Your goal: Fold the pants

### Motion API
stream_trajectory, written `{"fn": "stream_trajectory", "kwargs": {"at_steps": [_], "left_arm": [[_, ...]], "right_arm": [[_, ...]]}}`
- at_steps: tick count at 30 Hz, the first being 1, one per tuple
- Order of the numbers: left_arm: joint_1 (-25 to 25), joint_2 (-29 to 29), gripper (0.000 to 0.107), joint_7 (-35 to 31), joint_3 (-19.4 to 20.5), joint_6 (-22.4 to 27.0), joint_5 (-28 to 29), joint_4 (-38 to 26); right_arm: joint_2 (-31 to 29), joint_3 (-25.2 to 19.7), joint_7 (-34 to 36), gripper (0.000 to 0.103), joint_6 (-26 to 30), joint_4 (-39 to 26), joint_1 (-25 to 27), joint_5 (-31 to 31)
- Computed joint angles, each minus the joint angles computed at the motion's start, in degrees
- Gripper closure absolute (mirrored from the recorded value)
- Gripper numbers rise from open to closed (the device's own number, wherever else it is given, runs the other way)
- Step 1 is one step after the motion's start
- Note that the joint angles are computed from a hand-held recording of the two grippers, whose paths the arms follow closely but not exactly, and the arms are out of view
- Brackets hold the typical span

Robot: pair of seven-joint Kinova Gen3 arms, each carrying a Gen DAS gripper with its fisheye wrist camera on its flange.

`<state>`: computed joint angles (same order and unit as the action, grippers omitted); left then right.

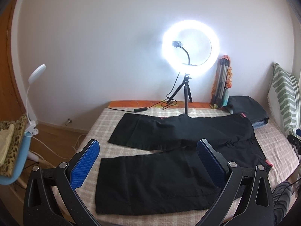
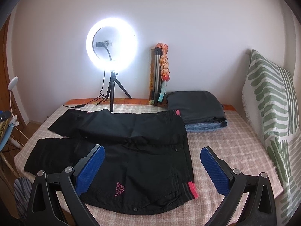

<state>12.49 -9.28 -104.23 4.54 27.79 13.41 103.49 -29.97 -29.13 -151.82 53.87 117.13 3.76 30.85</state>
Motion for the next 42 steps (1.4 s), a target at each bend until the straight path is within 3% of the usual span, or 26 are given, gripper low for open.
{"fn": "stream_trajectory", "kwargs": {"at_steps": [3, 6, 10, 16, 27, 32, 35, 38, 42], "left_arm": [[0.61, 2.23, 0.005, -4.47, -2.69, 0.43, 4.13, -1.56], [-0.62, 4.79, 0.005, -7.55, -2.86, 1.47, 5.88, -3.93], [-3.36, 9.15, 0.005, -8.09, -1.74, 4.73, 6.6, -9.0], [-5.58, 16.48, 0.007, -4.5, 0.42, 9.38, 4.17, -17.25], [-3.78, 30.64, 0.008, 2.95, 1.93, 19.86, -3.09, -35.3], [-1.12, 36.39, 0.008, 5.56, 1.48, 22.83, -7.02, -42.25], [0.2, 40.15, 0.008, 6.8, 1.49, 25.1, -8.17, -46.89], [0.99, 43.43, 0.008, 7.47, 1.56, 27.18, -8.59, -50.95], [2.11, 48.98, 0.008, 9.17, 1.15, 31.4, -9.06, -58.37]], "right_arm": [[1.13, 1.42, 1.23, 0.0, -1.53, -0.15, -0.07, 0.94], [2.47, 3.37, 3.11, 0.0, -4.07, -0.37, 0.24, 1.32], [4.34, 4.77, 12.05, 0.0, -10.17, -1.53, 6.04, -3.98], [10.17, 8.45, 26.04, 0.0, -18.85, -3.52, 8.88, -9.96], [28.57, 29.33, 51.67, 0.0, -21.42, -14.37, -5.3, -24.37], [37.53, 24.69, 63.32, 0.003, -21.06, -21.02, 1.61, -31.17], [42.57, 28.11, 70.29, 0.004, -18.67, -25.55, -0.52, -35.37], [47.26, 26.91, 77.24, 0.004, -17.09, -29.7, 1.84, -40.84], [52.97, 25.89, 81.24, 0.004, -14.37, -35.52, 2.93, -42.91]]}}
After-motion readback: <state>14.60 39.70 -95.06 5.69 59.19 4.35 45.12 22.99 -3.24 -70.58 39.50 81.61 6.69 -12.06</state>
